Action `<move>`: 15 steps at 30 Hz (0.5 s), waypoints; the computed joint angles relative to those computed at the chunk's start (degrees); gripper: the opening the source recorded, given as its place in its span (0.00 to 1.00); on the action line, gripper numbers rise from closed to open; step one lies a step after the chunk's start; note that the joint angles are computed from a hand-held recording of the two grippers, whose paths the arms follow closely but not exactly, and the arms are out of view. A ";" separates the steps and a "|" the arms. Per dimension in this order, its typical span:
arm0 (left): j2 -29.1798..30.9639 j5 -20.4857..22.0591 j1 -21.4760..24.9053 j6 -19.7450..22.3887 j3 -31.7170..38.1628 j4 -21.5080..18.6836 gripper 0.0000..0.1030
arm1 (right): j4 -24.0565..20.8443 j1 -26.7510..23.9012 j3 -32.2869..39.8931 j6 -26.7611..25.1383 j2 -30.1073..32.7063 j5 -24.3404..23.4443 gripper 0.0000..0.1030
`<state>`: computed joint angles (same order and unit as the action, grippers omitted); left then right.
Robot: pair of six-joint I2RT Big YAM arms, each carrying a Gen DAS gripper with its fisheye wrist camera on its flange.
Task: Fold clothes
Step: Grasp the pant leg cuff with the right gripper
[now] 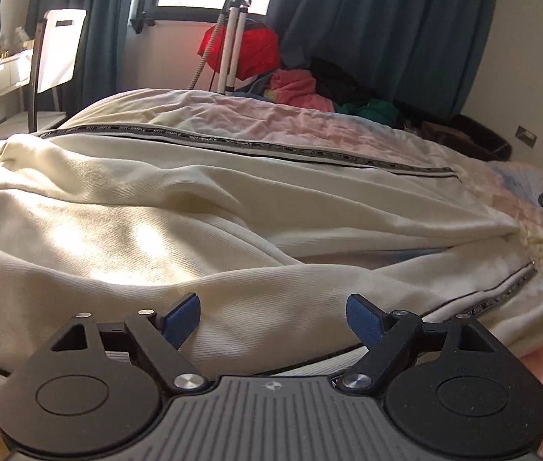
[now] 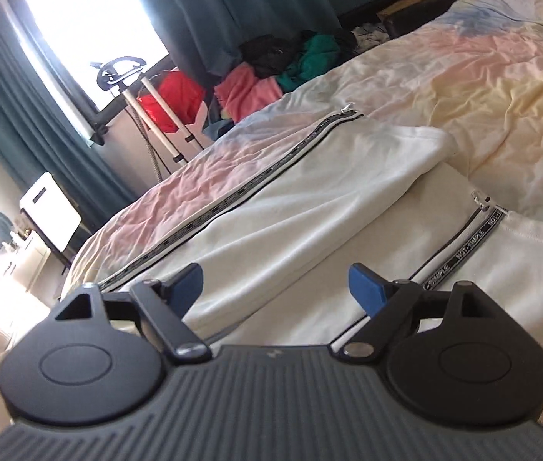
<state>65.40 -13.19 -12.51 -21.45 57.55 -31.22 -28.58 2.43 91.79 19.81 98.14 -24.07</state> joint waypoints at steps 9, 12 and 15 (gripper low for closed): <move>13.15 10.53 0.24 12.51 12.67 -4.58 0.82 | 7.28 0.09 -4.56 2.04 -2.22 1.23 0.82; 19.92 17.28 1.23 13.55 19.74 -8.77 0.82 | 5.85 0.16 -2.92 3.25 -0.19 3.60 0.83; 25.91 21.71 1.49 13.41 25.80 -11.78 0.80 | 2.45 -0.08 0.52 5.67 3.22 0.92 0.82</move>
<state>91.31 8.52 -11.02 -8.04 83.35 -43.01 -26.13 2.35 92.30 25.48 101.36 -23.15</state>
